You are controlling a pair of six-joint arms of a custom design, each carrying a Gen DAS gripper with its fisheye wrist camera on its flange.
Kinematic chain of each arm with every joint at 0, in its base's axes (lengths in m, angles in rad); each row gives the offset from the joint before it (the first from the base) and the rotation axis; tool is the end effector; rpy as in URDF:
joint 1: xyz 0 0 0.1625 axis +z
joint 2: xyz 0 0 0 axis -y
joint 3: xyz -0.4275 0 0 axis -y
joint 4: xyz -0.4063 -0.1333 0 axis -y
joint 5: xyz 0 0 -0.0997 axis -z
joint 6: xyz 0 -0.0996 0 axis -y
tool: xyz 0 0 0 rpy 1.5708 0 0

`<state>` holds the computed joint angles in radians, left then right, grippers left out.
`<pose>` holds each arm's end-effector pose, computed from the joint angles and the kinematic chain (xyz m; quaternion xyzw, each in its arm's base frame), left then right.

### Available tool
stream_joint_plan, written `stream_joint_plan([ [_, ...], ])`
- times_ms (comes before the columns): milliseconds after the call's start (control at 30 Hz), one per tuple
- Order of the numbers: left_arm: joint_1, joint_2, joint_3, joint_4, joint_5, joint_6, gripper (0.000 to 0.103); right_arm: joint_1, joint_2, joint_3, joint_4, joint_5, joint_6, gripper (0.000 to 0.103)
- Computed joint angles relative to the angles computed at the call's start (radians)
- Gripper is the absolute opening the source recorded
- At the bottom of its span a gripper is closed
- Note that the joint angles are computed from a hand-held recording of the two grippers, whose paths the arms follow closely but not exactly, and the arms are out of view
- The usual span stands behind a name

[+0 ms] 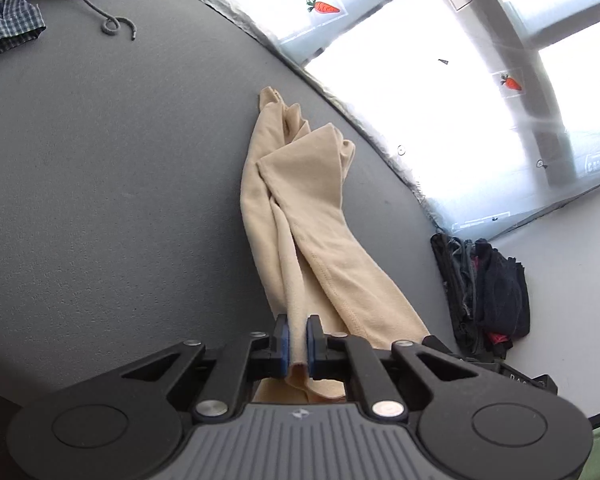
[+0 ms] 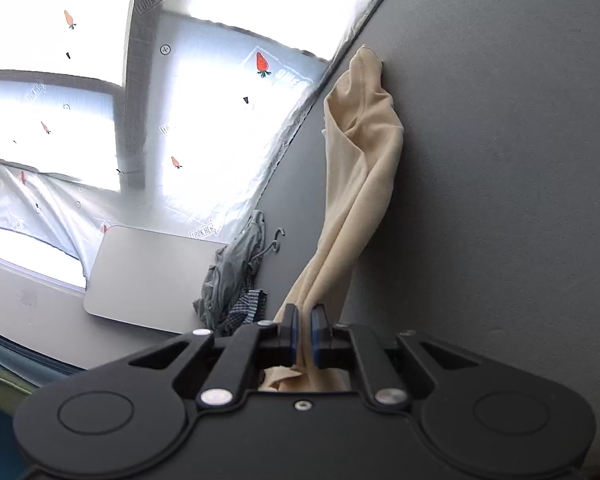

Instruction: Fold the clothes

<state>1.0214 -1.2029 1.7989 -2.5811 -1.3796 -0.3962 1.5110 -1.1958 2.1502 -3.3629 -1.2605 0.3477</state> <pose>-0.1943 -0.6088 0.2839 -0.0550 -0.9728 0.2248 0.0101 0.1318 -0.5375 0.2394 0.1211 0.8966 -0.3774 0.1974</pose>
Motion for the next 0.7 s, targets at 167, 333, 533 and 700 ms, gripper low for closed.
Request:
stream_joint_plan([
  [167,-0.028,-0.029,0.000,-0.111,-0.050,-0.016,0.008,-0.023,-0.027,0.035,-0.088,0.104,0.078,0.007],
  [333,-0.013,0.025,-0.058,-0.116,-0.050,-0.054,0.008,-0.046,0.022,-0.010,-0.116,0.128,0.165,0.007],
  [533,0.010,0.144,-0.214,-0.083,-0.093,0.004,0.008,-0.060,0.059,-0.087,-0.122,0.143,0.224,0.007],
  [700,0.023,0.256,-0.361,-0.068,-0.101,0.046,0.008,-0.069,0.118,-0.193,-0.120,0.160,0.273,0.007],
])
